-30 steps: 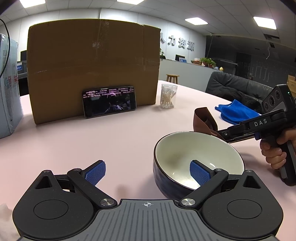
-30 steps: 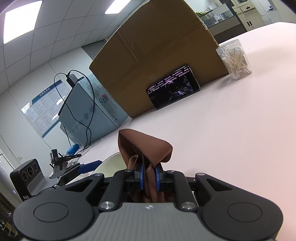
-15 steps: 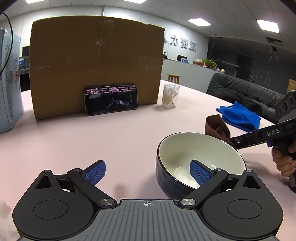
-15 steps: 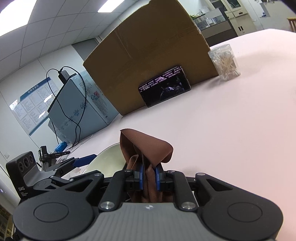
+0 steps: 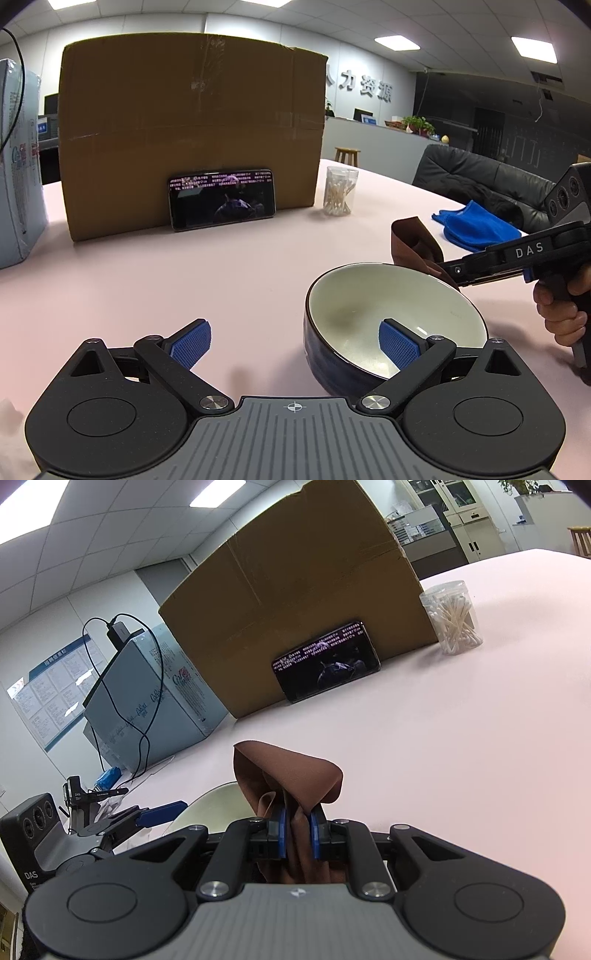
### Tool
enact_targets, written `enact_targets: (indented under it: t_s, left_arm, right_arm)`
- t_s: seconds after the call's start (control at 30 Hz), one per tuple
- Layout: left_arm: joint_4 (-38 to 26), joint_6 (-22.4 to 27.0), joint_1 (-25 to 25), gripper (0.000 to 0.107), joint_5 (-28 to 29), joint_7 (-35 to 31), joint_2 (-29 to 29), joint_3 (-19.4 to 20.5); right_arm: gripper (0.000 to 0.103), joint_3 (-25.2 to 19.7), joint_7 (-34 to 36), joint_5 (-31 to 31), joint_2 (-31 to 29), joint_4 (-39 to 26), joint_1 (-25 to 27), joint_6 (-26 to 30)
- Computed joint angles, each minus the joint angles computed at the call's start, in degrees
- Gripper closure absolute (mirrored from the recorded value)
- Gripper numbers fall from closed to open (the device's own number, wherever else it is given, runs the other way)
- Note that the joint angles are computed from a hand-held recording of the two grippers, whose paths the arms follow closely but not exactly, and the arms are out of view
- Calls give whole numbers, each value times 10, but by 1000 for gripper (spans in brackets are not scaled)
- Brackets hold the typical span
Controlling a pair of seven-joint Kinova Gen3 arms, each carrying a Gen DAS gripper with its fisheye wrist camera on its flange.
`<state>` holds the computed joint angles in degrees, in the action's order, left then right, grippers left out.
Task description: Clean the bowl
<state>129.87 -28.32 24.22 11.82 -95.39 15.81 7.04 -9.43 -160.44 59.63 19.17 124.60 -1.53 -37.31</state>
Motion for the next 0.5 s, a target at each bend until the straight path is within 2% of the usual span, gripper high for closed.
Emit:
enact_targets:
  t_s: [0.33, 0.5]
  left_arm:
    - [2, -7, 6, 8, 8, -8, 2, -3]
    - [2, -7, 7, 8, 11, -11, 1, -3]
  right_arm:
    - [87, 11, 38, -22, -34, 49, 2, -28]
    - [87, 11, 50, -35, -32, 40, -5, -18]
